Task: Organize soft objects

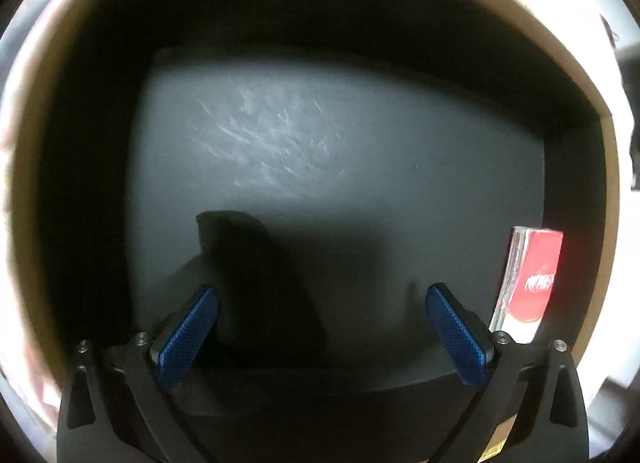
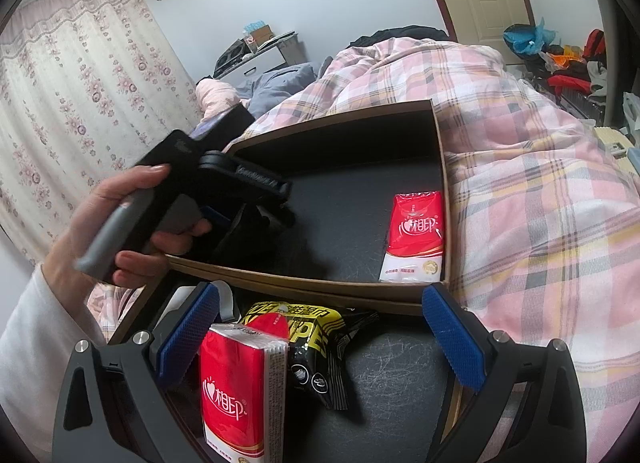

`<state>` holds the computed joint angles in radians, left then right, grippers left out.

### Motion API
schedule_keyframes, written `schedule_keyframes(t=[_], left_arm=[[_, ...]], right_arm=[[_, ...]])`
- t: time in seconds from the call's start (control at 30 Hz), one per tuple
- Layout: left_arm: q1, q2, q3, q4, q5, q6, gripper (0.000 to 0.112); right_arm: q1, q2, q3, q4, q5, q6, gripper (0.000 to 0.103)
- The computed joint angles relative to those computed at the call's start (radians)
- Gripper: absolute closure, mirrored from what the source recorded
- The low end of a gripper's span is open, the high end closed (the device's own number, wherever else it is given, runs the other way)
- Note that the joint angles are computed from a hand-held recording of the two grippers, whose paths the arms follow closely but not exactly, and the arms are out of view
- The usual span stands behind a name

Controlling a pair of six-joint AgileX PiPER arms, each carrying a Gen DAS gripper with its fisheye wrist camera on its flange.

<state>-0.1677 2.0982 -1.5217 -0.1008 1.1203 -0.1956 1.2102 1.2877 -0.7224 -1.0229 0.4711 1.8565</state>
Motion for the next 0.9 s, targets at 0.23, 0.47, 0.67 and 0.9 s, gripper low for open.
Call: schedule_keyframes(t=[0.23, 0.47, 0.67, 0.9], left_arm=[[-0.065, 0.015, 0.023, 0.138, -0.074, -0.112, 0.011], [-0.02, -0.022, 0.041, 0.008, -0.085, 0.067, 0.016], [-0.058, -0.026, 0.027, -0.015, -0.069, 0.126, 0.049], [0.006, -0.052, 0.027, -0.067, -0.062, 0.189, 0.099]], right_arm=[[-0.009, -0.003, 0.006, -0.007, -0.017, 0.009, 0.002], [-0.01, -0.003, 0.005, -0.003, -0.016, 0.004, 0.002], [-0.009, -0.003, 0.005, -0.004, -0.015, 0.006, 0.002], [-0.009, -0.002, 0.004, -0.005, -0.016, 0.007, 0.002]])
